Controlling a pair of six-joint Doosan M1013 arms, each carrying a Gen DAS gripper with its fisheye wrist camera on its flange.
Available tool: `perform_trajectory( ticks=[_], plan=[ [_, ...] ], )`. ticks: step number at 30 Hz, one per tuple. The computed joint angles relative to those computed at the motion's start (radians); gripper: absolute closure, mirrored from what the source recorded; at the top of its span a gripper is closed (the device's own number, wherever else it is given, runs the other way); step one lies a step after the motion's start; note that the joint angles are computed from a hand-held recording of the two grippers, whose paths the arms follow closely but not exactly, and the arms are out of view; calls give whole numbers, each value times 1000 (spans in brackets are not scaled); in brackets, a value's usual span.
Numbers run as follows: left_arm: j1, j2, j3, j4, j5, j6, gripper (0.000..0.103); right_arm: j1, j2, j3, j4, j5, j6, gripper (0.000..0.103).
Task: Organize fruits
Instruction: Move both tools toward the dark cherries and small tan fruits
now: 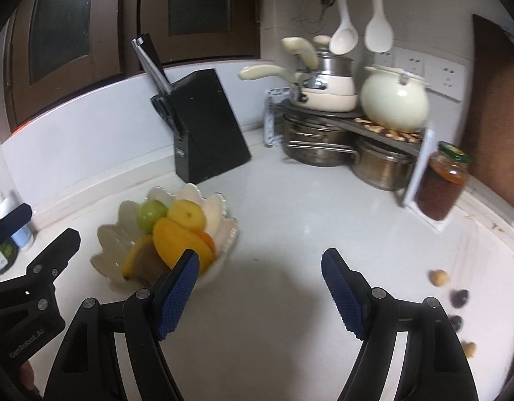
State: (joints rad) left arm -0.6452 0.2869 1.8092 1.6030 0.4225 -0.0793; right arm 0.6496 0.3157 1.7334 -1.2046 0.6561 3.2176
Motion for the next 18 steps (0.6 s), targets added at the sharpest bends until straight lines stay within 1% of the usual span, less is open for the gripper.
perform_trajectory(
  ticks=[2,6,11,14,18],
  plan=[
    [-9,-1,0,-9,-30,13,19,4,-16,23,-6,22,11,27],
    [-35,5,-2,5,-42,22,19,6,-42,59,1,72,35,27],
    [-68,15,-13,29,-82,31,19,-1,-79,114,18,116,91,27],
    [-82,22,-24,20,-115,55,19,-6,-103,148,25,141,138,27],
    [-105,34,-39,49,-145,56,19,-11,-129,187,33,181,183,27]
  ],
)
